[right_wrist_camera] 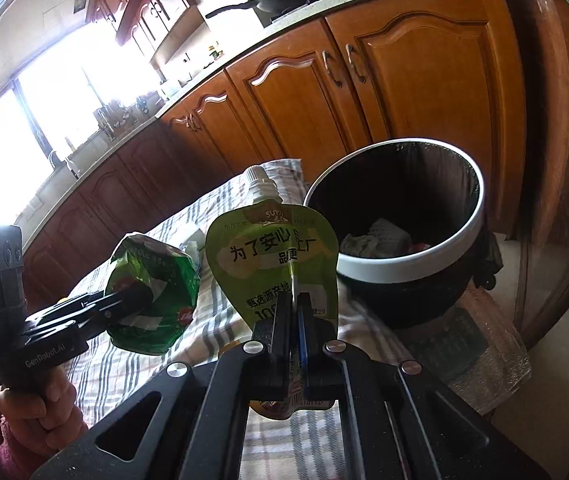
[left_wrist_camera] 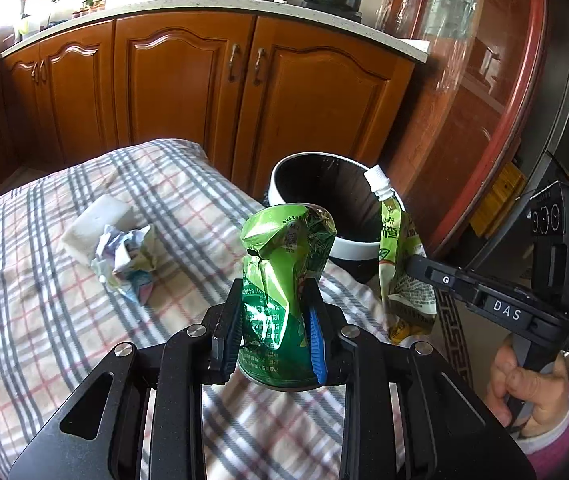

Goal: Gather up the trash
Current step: 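Carry the can and pouch over the bin and open both tools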

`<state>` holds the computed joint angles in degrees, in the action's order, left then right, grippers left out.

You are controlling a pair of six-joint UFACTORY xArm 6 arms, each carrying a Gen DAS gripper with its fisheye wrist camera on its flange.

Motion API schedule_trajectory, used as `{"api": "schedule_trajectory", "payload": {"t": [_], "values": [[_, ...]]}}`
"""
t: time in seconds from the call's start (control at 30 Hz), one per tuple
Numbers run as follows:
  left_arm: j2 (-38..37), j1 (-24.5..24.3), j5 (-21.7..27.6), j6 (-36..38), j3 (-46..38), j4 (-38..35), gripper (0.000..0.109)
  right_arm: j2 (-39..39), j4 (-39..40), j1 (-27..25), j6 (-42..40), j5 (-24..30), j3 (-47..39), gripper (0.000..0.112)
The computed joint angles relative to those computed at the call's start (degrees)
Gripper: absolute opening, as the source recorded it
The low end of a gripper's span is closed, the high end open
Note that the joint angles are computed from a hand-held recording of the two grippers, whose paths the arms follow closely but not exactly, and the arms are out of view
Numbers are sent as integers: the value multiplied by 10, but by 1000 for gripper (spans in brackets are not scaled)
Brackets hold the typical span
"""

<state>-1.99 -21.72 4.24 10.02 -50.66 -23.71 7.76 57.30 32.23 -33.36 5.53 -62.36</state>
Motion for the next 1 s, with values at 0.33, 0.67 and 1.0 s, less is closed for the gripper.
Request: {"api": "schedule_trajectory", "payload": {"t": [0.33,0.67,1.0], "values": [[36,-1,16,-14,-45,26,26,3,29,-22,-29,-4,-9,3],[83,-9,31,-30,-105,45,26,17,6,-49,-13,-2,-30,3],[124,-10,44,-33,-165,54,26,40,-24,-76,11,1,-61,3]]}}
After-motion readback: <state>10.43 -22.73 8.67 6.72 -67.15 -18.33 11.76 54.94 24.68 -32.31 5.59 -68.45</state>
